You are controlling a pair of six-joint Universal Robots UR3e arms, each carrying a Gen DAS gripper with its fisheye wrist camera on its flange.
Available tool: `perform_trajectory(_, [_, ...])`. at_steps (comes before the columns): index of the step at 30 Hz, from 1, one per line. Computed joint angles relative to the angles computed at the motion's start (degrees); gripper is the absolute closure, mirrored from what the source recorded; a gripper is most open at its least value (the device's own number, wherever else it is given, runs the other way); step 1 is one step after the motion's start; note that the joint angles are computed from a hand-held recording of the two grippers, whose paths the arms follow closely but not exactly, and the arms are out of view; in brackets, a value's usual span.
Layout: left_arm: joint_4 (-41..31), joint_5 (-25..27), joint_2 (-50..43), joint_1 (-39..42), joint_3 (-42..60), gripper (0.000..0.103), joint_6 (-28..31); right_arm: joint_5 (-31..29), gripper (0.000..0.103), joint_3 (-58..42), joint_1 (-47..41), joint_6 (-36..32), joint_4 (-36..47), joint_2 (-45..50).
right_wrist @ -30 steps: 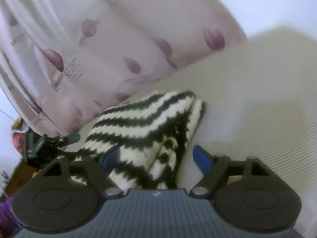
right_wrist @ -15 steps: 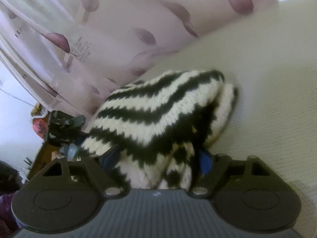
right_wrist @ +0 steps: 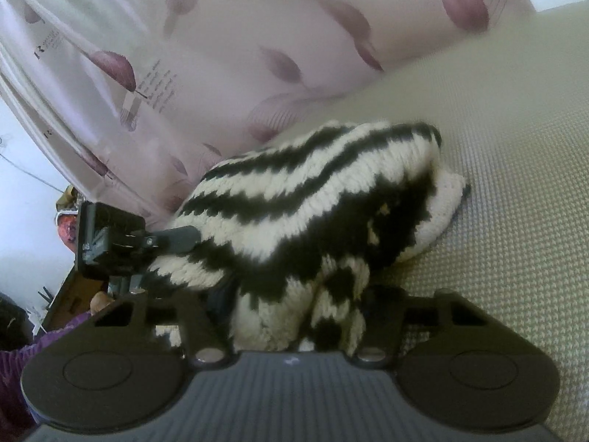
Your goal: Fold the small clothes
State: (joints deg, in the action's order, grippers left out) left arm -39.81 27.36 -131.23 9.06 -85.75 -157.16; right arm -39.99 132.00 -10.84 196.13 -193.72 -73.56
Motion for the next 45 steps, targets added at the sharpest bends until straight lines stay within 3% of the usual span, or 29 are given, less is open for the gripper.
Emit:
perform_trajectory(4, [-2.80,-0.19,0.38,0.26,0.45,0.011,2.55,-1.06,0.042,0.32,0.75,0.58,-1.46,0.08])
perform_trajectory(7, [-7.59,-0.54,-0.21,-0.37,3.03,0.000,7.06,-1.89,0.041,0.69,1.10,2.48,-4.73,1.20])
perform_trajectory(12, [-10.01,-1.04,-1.33,-0.71,5.16,0.000,9.53,-2.70,0.038,0.39,1.79,3.05,-5.22,1.52])
perform_trajectory(16, [-6.62,-1.16,-0.99,-0.65,3.41,0.000,7.64,-1.54,0.037,0.39,1.02,2.33,-3.90,1.24])
perform_trajectory(18, [-2.05,-0.63,-0.25,-0.64,0.84,0.005,4.90,-1.98,0.038,-0.03,1.28,1.90,-2.50,0.71])
perform_trajectory(21, [8.70,2.55,1.20,-1.16,-3.77,0.020,-1.56,-4.43,0.052,-0.38,2.40,1.19,-0.83,-0.58])
perform_trajectory(27, [18.73,5.89,5.82,-1.21,-11.53,0.034,-5.44,-11.76,0.062,0.43,7.17,4.47,-5.54,-2.82])
perform_trajectory(34, [20.14,7.27,11.68,-0.60,-16.93,0.036,-4.53,-15.27,0.063,1.86,9.72,9.11,-8.83,-4.41])
perform_trajectory(45, [14.34,9.05,26.54,4.04,-27.19,0.036,0.65,-22.23,0.063,1.01,18.44,17.74,-11.27,-6.75])
